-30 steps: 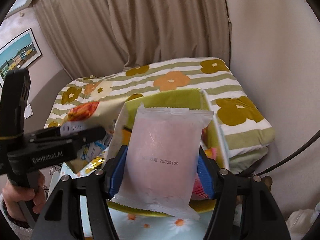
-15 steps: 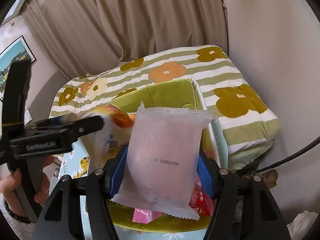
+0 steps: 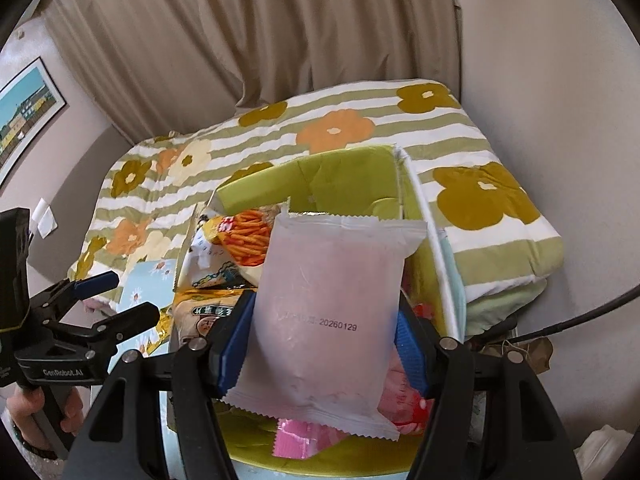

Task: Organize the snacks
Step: 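Carry the corn-stick bag and pink pastry packet over the box and release them, then withdraw both grippers from the box toward the gold wrapper and green bar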

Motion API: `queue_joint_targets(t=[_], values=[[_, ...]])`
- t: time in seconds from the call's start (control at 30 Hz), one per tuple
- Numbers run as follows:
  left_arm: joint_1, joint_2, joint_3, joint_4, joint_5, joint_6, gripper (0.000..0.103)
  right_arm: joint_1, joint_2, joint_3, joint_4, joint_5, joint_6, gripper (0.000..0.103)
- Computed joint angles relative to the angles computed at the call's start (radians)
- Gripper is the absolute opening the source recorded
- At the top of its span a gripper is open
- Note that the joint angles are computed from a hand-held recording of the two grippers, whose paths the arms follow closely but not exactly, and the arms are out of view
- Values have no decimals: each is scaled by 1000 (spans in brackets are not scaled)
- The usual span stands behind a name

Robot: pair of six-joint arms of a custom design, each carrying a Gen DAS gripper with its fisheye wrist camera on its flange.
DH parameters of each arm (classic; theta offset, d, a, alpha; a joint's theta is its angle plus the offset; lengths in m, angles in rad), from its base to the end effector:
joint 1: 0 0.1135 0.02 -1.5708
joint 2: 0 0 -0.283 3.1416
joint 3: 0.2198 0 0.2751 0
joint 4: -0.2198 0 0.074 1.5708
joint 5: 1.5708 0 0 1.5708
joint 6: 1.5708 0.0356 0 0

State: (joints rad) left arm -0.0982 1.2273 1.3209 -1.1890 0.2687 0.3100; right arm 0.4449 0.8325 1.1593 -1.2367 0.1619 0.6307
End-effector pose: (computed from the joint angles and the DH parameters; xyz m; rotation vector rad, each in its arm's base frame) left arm 0.2339 -0.0325 0.3685 0.6169 2.5560 -0.2859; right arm 0.1212 0.0514 0.3796 0.2990 2.4646 0.2632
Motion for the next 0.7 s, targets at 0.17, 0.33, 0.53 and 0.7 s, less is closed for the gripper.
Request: queue_joint_targets(t=[0.17, 0.33, 0.53, 0.7], values=[[47, -26, -13, -9, 12, 27, 103, 50, -53, -15, 23, 81, 20, 100], [115, -64, -35, -30, 17, 57, 103, 83, -78, -25, 11, 87, 48, 100], [239, -130, -51, -78, 25, 120, 103, 193, -71, 8, 1, 137, 71, 100], [371, -174, -51, -134, 35, 200, 103, 299, -52, 33, 3, 185, 95, 100]])
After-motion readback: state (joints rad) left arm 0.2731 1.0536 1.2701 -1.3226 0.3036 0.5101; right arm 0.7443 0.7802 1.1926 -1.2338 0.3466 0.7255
